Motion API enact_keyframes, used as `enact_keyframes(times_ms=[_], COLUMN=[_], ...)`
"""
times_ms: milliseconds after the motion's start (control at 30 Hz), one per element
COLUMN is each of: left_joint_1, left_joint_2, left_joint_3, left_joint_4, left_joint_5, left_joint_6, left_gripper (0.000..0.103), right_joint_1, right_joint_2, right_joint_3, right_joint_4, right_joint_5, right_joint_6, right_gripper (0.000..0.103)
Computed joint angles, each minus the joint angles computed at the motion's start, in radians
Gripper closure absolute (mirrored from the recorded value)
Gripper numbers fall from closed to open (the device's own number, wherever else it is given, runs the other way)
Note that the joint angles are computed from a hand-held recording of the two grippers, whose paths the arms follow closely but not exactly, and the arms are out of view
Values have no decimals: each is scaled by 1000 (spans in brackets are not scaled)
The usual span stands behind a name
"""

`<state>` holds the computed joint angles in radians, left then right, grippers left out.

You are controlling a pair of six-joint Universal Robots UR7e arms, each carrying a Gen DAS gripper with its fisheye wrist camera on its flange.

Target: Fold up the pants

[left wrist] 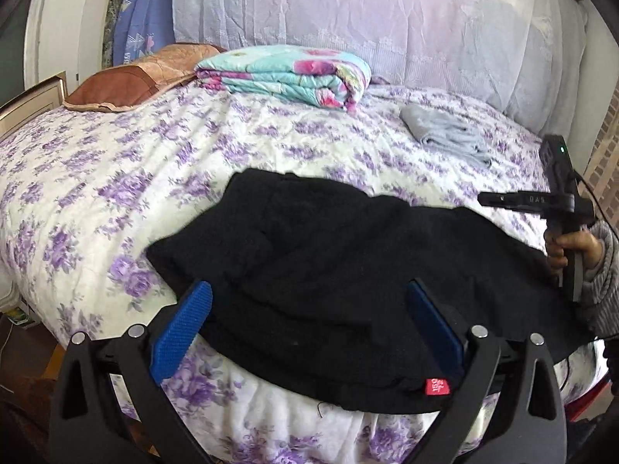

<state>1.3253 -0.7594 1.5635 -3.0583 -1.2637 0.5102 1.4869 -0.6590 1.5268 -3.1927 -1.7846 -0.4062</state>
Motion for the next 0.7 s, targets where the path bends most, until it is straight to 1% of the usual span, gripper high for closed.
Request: enact_keyframes(times_ms=[33, 100, 133, 167, 200, 233, 267, 300, 333, 400, 433, 467, 500, 533, 567, 600, 633, 700], left_joint_1=[0, 3, 2, 0, -1, -2, 1, 3, -3, -23, -26, -25, -22, -24, -27, -31, -36, -50], left_joint_2=[-5, -6, 4, 19, 39, 65, 88, 100, 104, 105, 91, 70, 53, 36, 23, 14, 6, 8], left_joint_3=[0, -27, -47, -68, -93, -120, -143, -144, -120, -84, -67, -51, -40, -24, -10, -2, 3, 3], left_joint_4=[-9, 26, 43, 61, 83, 101, 113, 93, 32, -43, -49, -37, -31, -40, -51, -48, -36, -3], left_joint_5=[-14, -48, -43, -22, 13, 66, 109, 122, 142, 194, 175, 132, 88, 49, 15, -19, -54, -104], left_joint_6=[-8, -34, -43, -47, -49, -57, -61, -38, 12, 53, 47, 33, 21, 9, 3, 1, 1, -1], left_gripper=[5, 5, 5, 5, 5, 5, 5, 5, 5, 5, 5, 5, 5, 5, 5, 5, 5, 5], right_joint_1=[4, 12, 19, 26, 32, 37, 42, 35, 27, 25, 25, 24, 22, 19, 18, 18, 17, -6], right_joint_2=[-13, -30, -28, -19, -5, 20, 48, 71, 71, 47, 31, 11, -13, -35, -57, -74, -89, -122], right_joint_3=[26, 67, 76, 76, 71, 53, 24, 6, 13, 19, 35, 63, 100, 140, 190, 239, 290, 403], right_joint_4=[-20, -23, -13, 8, 27, 52, 94, 116, 96, 131, 118, 92, 60, 18, -47, -121, -200, -362], right_joint_5=[21, 86, 103, 112, 105, 73, 17, 0, 26, 45, 57, 80, 115, 142, 152, 144, 130, 141], right_joint_6=[-5, -17, -27, -42, -54, -60, -51, -45, -53, 3, 31, 47, 51, 50, 48, 51, 59, 90], right_gripper=[80, 79, 75, 63, 54, 54, 54, 53, 53, 54, 53, 51, 42, 37, 29, 23, 22, 21])
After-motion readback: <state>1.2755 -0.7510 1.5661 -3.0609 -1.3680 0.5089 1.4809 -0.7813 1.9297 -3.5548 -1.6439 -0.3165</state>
